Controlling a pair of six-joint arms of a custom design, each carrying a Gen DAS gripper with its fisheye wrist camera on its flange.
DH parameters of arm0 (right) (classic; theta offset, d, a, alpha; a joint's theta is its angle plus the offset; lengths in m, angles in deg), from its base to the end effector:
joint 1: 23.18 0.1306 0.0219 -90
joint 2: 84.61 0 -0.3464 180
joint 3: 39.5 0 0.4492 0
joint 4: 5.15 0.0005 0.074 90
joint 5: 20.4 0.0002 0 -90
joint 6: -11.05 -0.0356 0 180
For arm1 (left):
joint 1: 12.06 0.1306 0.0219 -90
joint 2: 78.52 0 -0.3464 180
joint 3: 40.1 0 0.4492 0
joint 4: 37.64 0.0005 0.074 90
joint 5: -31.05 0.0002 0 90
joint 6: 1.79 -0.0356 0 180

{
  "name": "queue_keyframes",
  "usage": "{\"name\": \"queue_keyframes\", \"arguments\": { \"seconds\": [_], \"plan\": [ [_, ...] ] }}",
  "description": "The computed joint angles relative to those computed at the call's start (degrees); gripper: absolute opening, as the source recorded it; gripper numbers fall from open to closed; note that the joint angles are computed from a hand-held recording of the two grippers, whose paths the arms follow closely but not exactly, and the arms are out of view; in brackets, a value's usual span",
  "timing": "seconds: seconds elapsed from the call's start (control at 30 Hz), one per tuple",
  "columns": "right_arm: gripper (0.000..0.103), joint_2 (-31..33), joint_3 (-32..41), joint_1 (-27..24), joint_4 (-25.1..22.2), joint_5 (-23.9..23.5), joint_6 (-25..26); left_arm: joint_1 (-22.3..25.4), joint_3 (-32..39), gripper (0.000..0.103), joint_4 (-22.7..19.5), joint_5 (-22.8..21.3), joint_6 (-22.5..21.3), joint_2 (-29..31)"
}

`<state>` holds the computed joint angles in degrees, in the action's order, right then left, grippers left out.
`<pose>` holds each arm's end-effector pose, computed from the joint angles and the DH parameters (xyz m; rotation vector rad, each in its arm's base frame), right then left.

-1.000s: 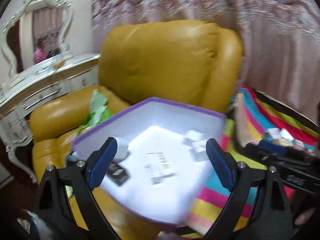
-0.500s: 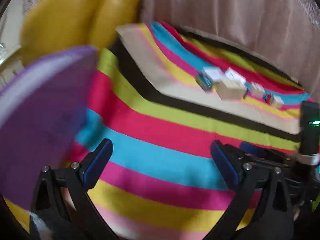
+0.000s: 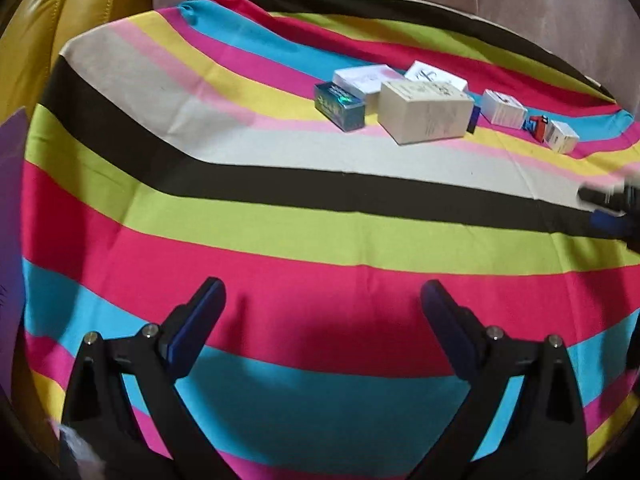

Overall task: Organize rigid objects
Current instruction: 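Return both tools to the table toward the remaining boxes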

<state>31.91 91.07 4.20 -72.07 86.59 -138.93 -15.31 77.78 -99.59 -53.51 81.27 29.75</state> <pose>0.6065 0.3018 0.4633 0.8085 2.3254 0.3047 0.6388 -0.0402 0.4478 0.2603 2.4670 -0.0905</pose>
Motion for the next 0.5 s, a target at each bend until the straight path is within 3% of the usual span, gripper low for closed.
{"name": "queue_keyframes", "arguments": {
  "seconds": [0.13,0.27,0.33,0.43,0.5],
  "plan": [
    [0.061,-2.3,-3.0,-4.8,3.0,-0.3,-6.2,0.3,-0.6,0.099,-0.2,1.1,0.3,0.1],
    [0.061,2.2,4.0,-8.1,1.0,0.6,-10.1,1.3,0.8,0.099,-1.4,3.8,2.8,1.4],
    [0.061,7.7,12.1,-9.7,-2.9,1.6,-11.2,1.7,2.0,0.099,-2.8,5.2,4.1,2.5],
    [0.061,13.9,21.3,-11.5,-7.6,3.0,-16.0,1.9,1.3,0.099,-1.7,6.1,4.9,2.1],
    [0.061,19.6,30.2,-12.5,-13.1,3.9,-18.9,2.0,1.1,0.099,-1.4,6.7,4.7,2.0]
  ]
}}
